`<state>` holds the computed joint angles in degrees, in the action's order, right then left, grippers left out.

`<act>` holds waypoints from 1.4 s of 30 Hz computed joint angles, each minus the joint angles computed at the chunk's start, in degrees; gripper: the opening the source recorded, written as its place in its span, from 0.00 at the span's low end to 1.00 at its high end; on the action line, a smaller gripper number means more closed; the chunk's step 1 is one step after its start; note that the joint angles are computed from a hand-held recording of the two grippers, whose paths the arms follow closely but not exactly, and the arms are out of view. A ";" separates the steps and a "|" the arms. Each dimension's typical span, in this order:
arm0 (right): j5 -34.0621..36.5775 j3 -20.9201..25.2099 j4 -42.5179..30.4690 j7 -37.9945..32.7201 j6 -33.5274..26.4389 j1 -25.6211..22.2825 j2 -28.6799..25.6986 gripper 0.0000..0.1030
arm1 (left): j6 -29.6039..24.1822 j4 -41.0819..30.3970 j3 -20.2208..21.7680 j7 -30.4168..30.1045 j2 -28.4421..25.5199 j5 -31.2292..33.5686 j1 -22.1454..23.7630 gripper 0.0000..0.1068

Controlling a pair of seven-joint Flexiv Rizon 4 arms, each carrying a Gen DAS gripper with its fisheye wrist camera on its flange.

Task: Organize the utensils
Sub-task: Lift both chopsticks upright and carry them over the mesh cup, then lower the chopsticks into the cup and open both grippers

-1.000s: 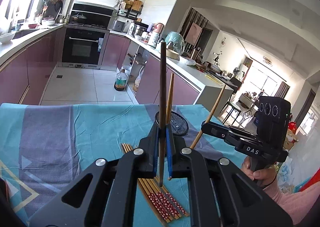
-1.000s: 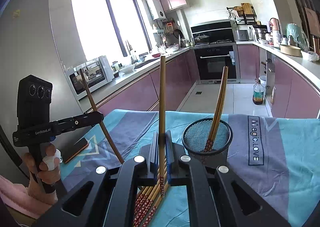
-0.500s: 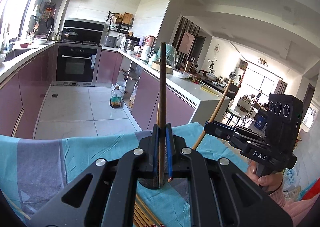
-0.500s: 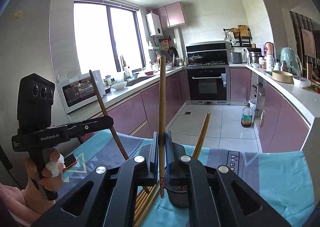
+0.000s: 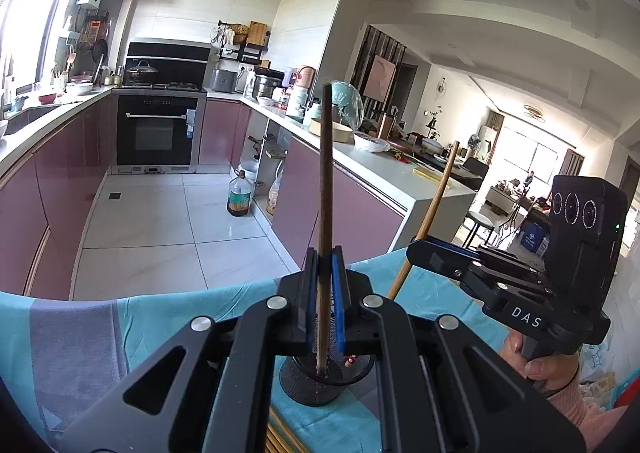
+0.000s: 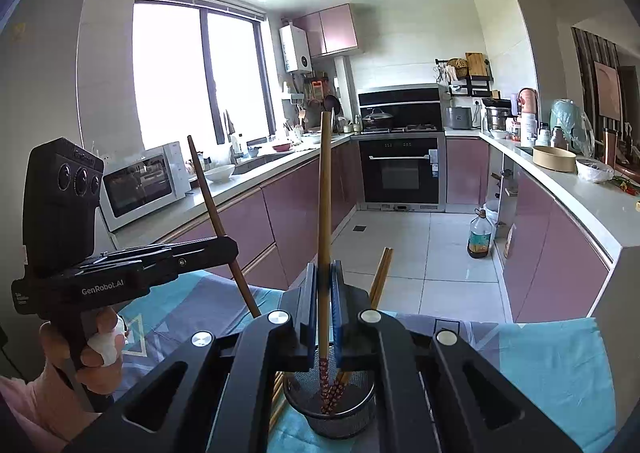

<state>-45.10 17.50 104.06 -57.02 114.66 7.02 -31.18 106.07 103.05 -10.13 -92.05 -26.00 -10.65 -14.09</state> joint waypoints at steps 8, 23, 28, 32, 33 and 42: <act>-5.19 10.01 -3.04 0.57 -9.66 -7.35 -4.78 0.05 | -7.14 -3.21 2.27 1.70 -3.01 -1.42 -1.72 0.07; 2.75 22.74 -8.01 -9.69 -25.85 -12.28 -10.34 0.06 | -14.61 -7.64 1.77 5.59 -7.22 -2.70 -0.26 0.07; 6.45 20.02 -8.66 -10.39 -25.69 -9.35 -9.72 0.06 | -16.11 -9.98 4.01 4.87 -8.56 -2.62 -1.79 0.07; 9.47 19.15 -9.53 -11.79 -26.00 -7.94 -9.76 0.07 | -17.42 -11.49 5.83 3.51 -9.69 -2.27 -3.08 0.08; 10.24 19.07 -9.84 -12.22 -26.17 -7.70 -9.83 0.07 | -17.57 -11.59 5.81 3.35 -9.87 -2.21 -2.98 0.08; 16.91 19.14 -10.34 -16.93 -26.54 -6.38 -9.66 0.07 | -17.83 -12.07 4.90 2.72 -11.04 -1.93 -1.80 0.10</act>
<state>-28.19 36.64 93.72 -73.95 88.12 0.64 -40.84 88.24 90.98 -5.22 -89.33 -37.05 -12.59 -15.89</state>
